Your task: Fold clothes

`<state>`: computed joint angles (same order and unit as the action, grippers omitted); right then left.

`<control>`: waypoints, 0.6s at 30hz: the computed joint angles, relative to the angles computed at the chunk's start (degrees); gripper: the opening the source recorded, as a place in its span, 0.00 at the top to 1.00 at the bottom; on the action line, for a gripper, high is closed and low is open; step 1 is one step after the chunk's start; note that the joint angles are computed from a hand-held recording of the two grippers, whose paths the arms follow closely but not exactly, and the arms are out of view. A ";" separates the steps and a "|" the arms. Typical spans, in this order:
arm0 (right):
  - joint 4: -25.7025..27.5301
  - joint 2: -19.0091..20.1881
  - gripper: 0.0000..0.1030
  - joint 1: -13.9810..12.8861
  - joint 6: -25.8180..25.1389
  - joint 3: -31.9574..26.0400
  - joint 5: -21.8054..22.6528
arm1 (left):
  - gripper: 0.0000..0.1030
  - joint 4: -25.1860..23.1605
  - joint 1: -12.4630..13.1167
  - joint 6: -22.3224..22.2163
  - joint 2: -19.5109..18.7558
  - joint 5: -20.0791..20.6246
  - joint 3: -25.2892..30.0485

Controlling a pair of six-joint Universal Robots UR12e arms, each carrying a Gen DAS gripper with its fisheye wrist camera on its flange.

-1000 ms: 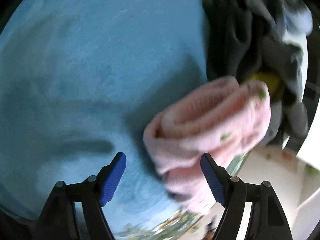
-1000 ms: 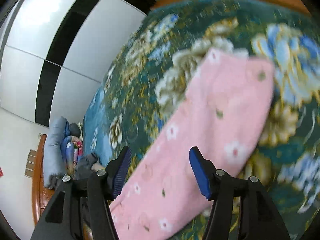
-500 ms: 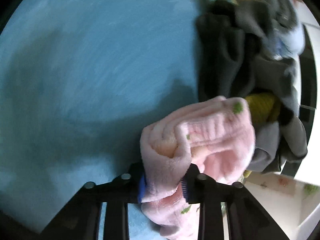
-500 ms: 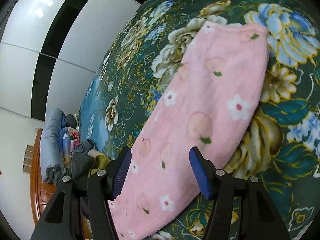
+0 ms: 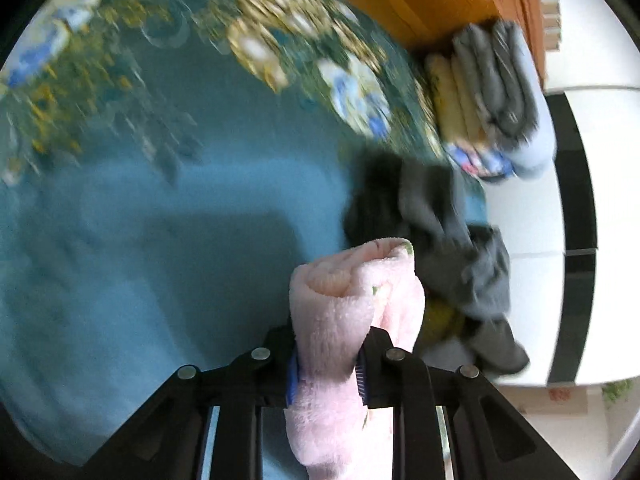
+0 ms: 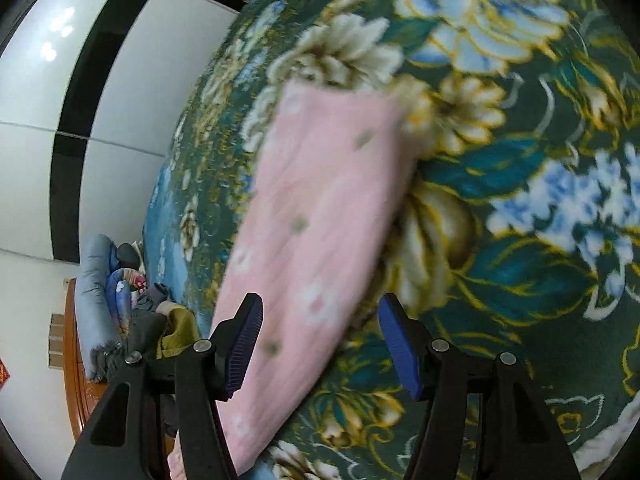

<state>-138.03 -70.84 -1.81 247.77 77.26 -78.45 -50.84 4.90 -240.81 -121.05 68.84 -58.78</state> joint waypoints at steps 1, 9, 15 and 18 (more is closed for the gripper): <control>-0.51 0.11 0.40 -0.09 0.55 0.41 0.22 | 0.77 -0.56 0.66 -0.33 0.56 1.26 -0.56; -4.14 2.66 0.40 -0.61 4.43 0.71 0.86 | 0.77 -1.69 1.30 -5.27 -0.97 2.98 -0.18; -2.26 4.52 0.69 -0.42 4.30 -2.65 -1.17 | 0.77 -1.12 1.11 -4.03 -0.13 3.20 -0.89; -1.13 5.08 0.87 -0.61 2.41 -4.75 -1.14 | 0.77 -1.67 1.23 -2.33 -0.27 2.73 0.20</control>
